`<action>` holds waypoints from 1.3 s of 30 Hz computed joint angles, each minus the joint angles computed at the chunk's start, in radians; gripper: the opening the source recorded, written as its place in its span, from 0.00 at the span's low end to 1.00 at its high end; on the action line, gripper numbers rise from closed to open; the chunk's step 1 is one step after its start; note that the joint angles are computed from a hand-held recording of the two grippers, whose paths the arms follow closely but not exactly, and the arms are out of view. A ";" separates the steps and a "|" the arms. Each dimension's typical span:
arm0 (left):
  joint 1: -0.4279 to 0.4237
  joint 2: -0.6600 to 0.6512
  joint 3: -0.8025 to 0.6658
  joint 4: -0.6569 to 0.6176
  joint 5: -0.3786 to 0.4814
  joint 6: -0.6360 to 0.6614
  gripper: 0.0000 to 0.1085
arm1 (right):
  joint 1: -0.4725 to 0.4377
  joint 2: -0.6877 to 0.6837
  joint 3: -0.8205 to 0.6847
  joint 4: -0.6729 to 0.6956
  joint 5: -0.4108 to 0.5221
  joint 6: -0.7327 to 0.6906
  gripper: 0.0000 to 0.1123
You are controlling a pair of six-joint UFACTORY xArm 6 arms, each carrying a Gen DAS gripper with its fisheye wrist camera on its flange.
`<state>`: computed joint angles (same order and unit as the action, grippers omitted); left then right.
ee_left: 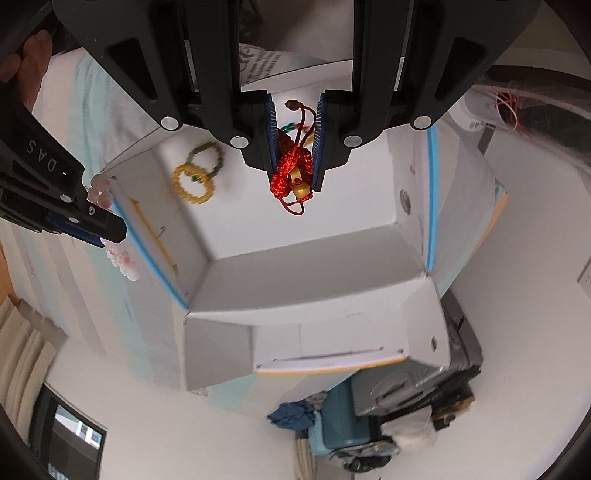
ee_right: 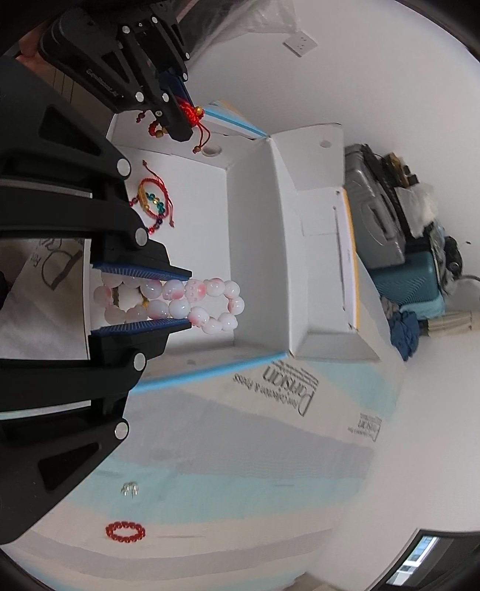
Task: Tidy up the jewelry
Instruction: 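Carry the red charm and pink-white bracelet over to the white box, then open both tools to drop the charm and bracelet into the box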
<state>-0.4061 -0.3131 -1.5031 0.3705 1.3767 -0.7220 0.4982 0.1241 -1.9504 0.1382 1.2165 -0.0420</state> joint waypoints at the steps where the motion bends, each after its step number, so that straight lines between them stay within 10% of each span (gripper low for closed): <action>1: 0.008 -0.007 0.014 -0.007 -0.003 0.001 0.14 | 0.008 0.000 0.009 -0.003 -0.003 0.003 0.17; 39: 0.163 -0.050 0.281 -0.166 -0.065 0.103 0.18 | 0.065 0.213 -0.034 -0.046 0.101 0.080 0.20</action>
<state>-0.2426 -0.3635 -1.2216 0.2043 1.3112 -0.6186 0.5635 0.3372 -1.9842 0.0917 1.3175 0.0380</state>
